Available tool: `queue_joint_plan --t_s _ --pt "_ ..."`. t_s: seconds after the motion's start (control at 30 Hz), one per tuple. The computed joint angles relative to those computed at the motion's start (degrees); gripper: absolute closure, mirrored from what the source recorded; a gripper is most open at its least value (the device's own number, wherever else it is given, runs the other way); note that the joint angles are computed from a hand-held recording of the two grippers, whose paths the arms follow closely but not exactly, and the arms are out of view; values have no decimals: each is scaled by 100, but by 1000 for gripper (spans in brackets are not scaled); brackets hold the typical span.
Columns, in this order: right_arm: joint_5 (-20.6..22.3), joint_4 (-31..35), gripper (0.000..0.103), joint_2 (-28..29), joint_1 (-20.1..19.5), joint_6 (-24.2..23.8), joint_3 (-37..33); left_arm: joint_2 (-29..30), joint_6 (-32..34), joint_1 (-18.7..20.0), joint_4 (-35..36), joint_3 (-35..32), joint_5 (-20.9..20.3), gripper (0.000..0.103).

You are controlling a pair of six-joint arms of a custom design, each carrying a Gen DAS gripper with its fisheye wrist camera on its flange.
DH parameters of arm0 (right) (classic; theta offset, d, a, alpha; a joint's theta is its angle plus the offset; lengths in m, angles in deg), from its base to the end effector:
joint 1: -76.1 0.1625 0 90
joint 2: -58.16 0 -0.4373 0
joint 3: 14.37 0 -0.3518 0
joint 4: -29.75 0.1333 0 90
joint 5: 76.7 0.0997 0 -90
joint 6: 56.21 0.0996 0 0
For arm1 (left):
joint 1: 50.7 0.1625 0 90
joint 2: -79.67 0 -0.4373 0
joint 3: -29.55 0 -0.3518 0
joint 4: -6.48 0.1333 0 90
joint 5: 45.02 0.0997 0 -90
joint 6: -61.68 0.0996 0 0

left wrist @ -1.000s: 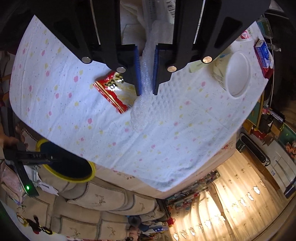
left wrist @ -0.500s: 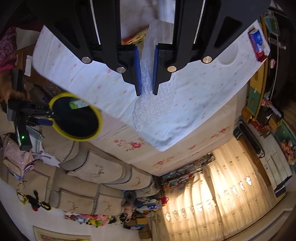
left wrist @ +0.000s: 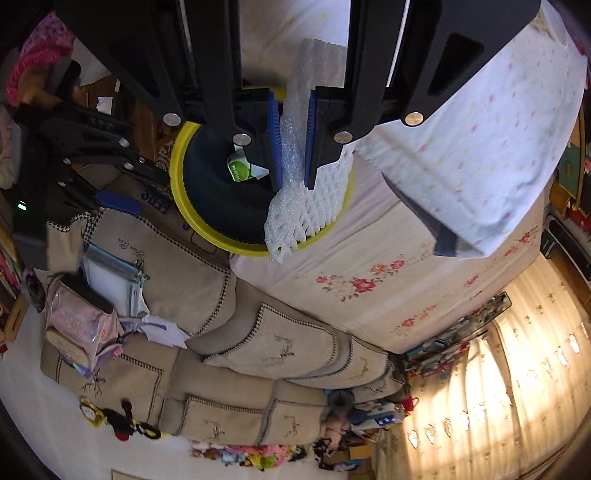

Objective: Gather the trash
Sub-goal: 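Grasp the bubble wrap with the left gripper and drop it into the bin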

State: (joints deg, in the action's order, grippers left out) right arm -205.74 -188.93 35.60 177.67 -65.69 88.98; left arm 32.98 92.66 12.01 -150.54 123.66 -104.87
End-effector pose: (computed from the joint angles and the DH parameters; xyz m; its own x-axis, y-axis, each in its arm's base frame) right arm 0.1863 -0.5584 0.0051 -0.8208 0.1897 0.5388 -0.2734 0.6977 -0.6622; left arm -0.1401 -0.6713 0.1740 -0.5027 0.6425 -0.5783 0.8056 0.5908 -0.0440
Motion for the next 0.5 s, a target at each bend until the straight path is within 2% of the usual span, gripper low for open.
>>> queue_joint_plan --t_s 0.27,0.3,0.33,0.4,0.47,0.5 --pt "26 -261 41 -168 -219 112 342 1250 -263 98 502 -1195 229 87" --pt "43 -276 40 -177 -231 107 359 1349 -292 105 485 -1278 251 83" --pt "52 -278 39 -177 -233 105 359 1410 -322 118 471 -1326 269 71" --pt "82 -241 39 -184 -238 93 351 1464 -335 154 350 -1341 272 56" --pt "123 -230 39 -170 -224 69 344 1452 -312 159 212 -1286 275 52" --pt "126 -229 39 -157 -207 63 342 1411 -310 168 190 -1260 256 46"
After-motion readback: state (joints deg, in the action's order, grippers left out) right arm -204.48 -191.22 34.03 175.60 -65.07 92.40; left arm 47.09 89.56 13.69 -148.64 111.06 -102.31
